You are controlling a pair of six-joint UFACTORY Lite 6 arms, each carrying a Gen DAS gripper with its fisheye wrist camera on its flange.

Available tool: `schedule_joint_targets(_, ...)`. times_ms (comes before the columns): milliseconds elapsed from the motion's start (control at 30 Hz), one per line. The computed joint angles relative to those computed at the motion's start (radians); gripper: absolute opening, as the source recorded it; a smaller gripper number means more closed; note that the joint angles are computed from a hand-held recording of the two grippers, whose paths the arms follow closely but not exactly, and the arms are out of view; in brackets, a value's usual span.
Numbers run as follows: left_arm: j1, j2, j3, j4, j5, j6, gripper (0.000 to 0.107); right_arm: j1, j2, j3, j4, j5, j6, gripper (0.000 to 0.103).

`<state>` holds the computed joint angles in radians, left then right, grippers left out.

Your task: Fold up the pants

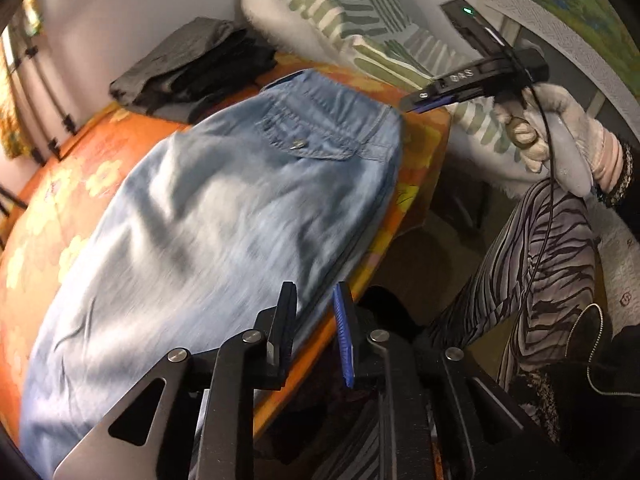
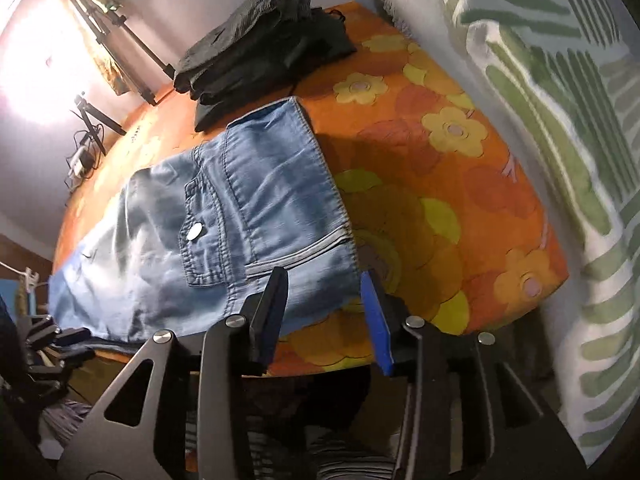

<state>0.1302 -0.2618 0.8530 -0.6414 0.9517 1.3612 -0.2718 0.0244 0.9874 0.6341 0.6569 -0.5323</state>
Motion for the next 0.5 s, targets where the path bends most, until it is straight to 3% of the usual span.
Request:
schedule_joint_targets(100, -0.072, 0.003, -0.023, 0.024, -0.062, -0.022, 0.041, 0.007, 0.043, 0.009, 0.034, 0.011, 0.002, 0.04)
schedule_joint_targets(300, -0.149, 0.045, -0.059, 0.06, -0.188, -0.048, 0.041, 0.053, 0.117, 0.001, 0.062, -0.063, 0.032, 0.04)
schedule_joint_targets(367, -0.146, 0.083, -0.05, 0.064, -0.212, -0.053, 0.04, 0.08, 0.121, -0.003, 0.042, -0.093, 0.06, 0.031)
schedule_joint_targets(400, -0.134, 0.116, -0.038, 0.055, -0.208, -0.046, 0.027, 0.095, 0.123, -0.001, 0.031, -0.098, 0.071, 0.014)
schedule_joint_targets(467, -0.123, 0.149, -0.032, 0.051, -0.216, -0.041, 0.0, 0.11, 0.113, -0.001, 0.015, -0.106, 0.092, 0.009)
schedule_joint_targets(500, -0.118, 0.154, -0.03, 0.046, -0.22, -0.034, 0.0, 0.111, 0.106, -0.002, 0.018, -0.104, 0.091, 0.007)
